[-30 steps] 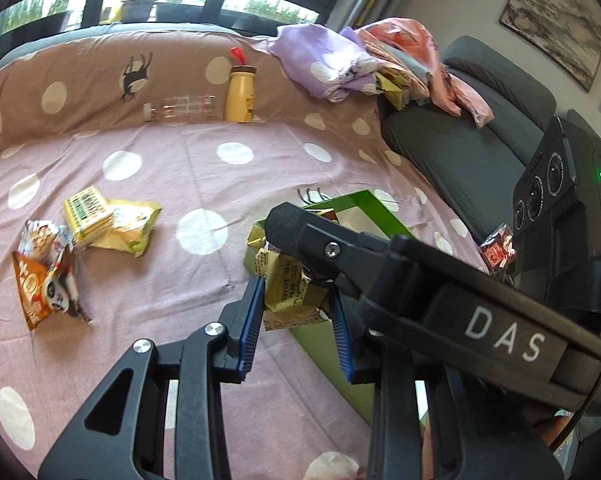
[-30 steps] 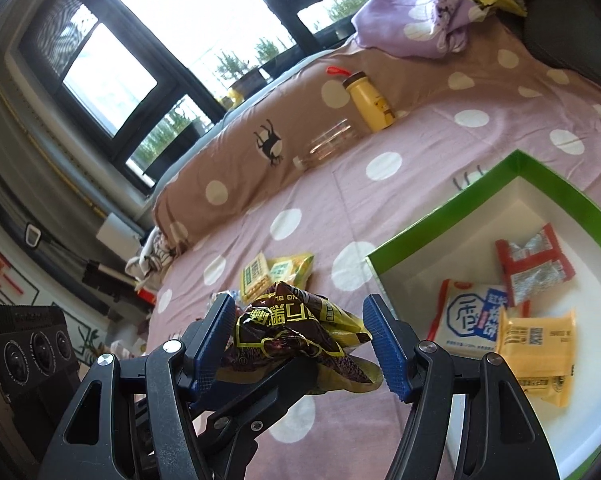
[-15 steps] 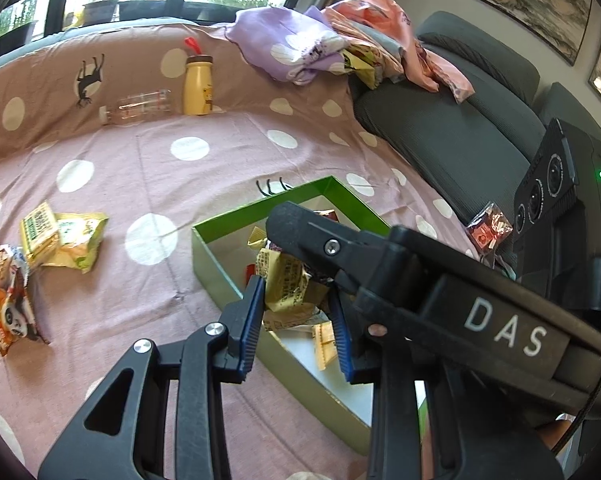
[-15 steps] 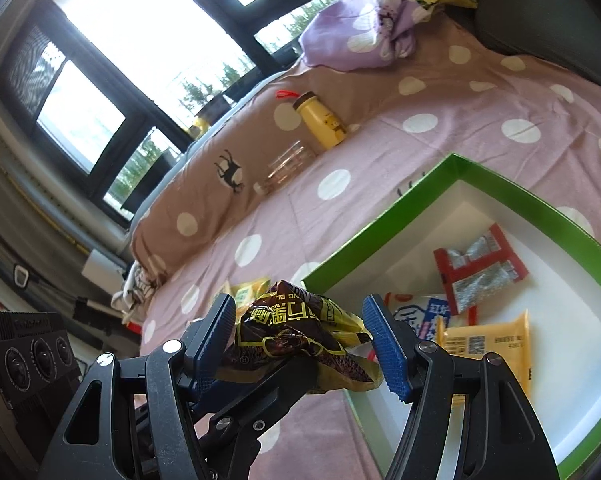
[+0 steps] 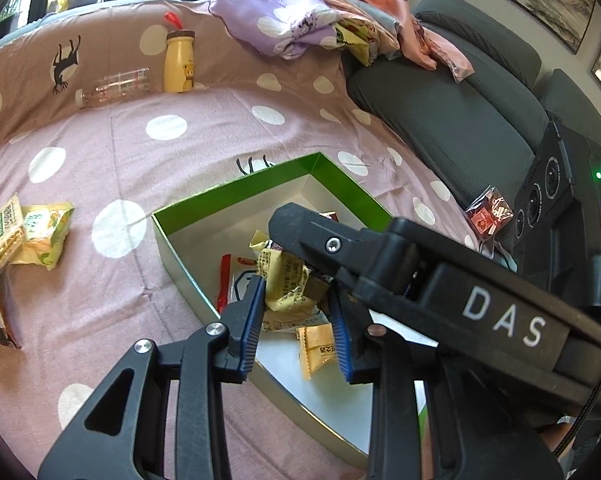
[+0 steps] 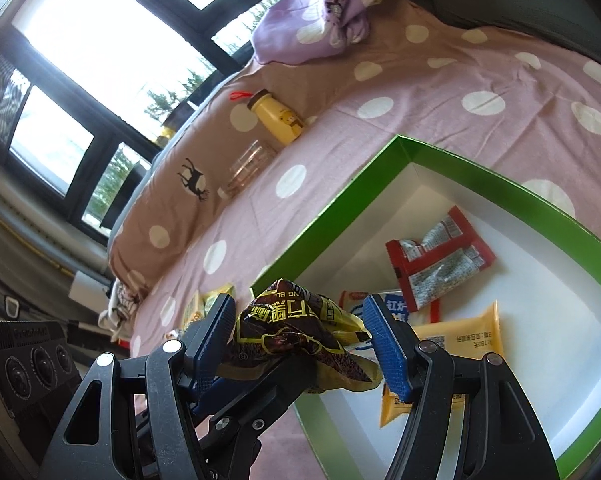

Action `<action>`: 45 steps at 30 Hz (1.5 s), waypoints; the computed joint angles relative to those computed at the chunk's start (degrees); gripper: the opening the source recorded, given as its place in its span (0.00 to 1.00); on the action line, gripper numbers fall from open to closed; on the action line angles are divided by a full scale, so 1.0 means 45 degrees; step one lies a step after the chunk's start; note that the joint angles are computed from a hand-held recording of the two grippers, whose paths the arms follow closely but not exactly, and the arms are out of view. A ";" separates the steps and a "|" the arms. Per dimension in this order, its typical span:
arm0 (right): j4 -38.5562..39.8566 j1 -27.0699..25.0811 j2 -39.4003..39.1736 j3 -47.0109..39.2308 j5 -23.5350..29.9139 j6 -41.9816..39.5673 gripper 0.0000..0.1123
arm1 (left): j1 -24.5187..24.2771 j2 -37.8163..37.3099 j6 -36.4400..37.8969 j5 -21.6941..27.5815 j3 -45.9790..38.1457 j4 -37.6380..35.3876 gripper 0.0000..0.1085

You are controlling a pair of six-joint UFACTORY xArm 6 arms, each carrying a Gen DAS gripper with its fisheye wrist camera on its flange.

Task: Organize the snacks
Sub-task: 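Carry the dark gold packet with the right gripper over the green box, then lower the dark gold packet into the box and open the right gripper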

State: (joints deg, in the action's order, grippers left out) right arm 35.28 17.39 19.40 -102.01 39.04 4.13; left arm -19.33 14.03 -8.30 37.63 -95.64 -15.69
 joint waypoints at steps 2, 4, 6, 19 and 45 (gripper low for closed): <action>-0.0045 -0.0033 0.0069 -0.0044 0.0069 0.0113 0.62 | -0.0012 0.0130 -0.0023 0.0102 -0.0139 -0.0043 0.28; -0.0101 -0.0070 0.0113 -0.0050 0.0118 0.0201 0.62 | -0.0001 0.0210 0.0026 0.0166 -0.0206 -0.0129 0.28; -0.0175 -0.0099 0.0157 -0.0074 0.0161 0.0333 0.62 | -0.0012 0.0316 0.0042 0.0253 -0.0311 -0.0205 0.28; -0.0833 -0.0252 0.0509 -0.0424 0.0603 0.1081 0.62 | 0.0030 0.0816 0.0046 0.0630 -0.0752 -0.0660 0.28; -0.1978 -0.0221 0.0695 -0.0755 0.0947 0.1930 0.58 | 0.0101 0.0738 -0.0111 0.0706 -0.0520 -0.1311 0.27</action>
State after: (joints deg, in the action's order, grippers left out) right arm 26.38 16.39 22.53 -105.40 43.30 12.82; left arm -18.88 17.36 -8.80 40.81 -97.98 -21.58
